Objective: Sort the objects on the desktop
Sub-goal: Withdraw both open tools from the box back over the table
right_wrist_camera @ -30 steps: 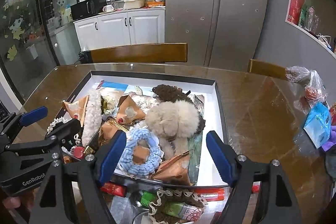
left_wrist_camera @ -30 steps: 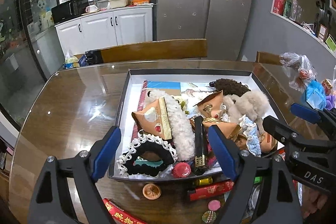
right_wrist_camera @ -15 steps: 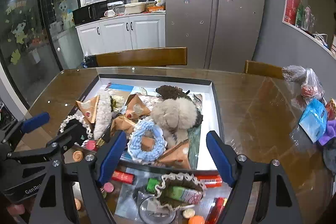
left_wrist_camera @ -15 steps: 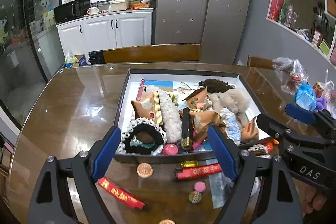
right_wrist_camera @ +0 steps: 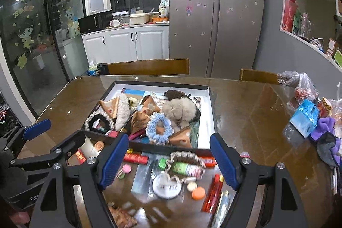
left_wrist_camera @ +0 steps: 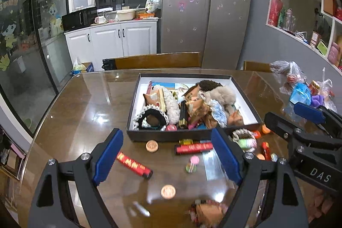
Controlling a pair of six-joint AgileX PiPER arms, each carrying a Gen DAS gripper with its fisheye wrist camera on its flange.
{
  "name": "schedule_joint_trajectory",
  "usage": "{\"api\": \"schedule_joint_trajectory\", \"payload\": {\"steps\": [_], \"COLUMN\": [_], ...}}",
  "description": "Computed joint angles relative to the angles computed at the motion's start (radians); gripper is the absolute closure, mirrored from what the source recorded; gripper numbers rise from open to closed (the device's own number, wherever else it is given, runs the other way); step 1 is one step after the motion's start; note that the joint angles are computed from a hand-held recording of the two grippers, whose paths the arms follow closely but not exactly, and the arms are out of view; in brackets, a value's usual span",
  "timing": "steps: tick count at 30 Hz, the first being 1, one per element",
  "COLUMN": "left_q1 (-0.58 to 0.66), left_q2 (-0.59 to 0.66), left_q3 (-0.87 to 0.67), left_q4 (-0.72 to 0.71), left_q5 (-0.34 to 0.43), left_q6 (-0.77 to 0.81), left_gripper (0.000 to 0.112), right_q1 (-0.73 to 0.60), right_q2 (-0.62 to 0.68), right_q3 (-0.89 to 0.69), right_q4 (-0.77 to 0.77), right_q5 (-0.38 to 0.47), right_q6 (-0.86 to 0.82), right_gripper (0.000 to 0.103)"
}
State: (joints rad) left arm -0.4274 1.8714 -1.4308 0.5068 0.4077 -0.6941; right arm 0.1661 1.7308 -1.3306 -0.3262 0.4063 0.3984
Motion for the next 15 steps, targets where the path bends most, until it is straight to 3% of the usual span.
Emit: {"api": "schedule_joint_trajectory", "payload": {"steps": [8,15], "left_q1": [-0.075,-0.169], "left_q2": [-0.227,-0.317], "left_q3": [0.345,0.553], "left_q4": [0.235,0.468], "left_q5": [-0.066,-0.082], "left_q6": [-0.263,-0.544], "left_gripper": [0.026,0.026], "right_q1": [0.057,0.131], "right_q2": [-0.194,-0.315], "right_q3": [0.242,0.430], "right_q4": [-0.153,-0.351], "right_q5": [-0.041,-0.053], "right_q6": [0.178,0.410], "right_gripper": [0.023,0.023]}}
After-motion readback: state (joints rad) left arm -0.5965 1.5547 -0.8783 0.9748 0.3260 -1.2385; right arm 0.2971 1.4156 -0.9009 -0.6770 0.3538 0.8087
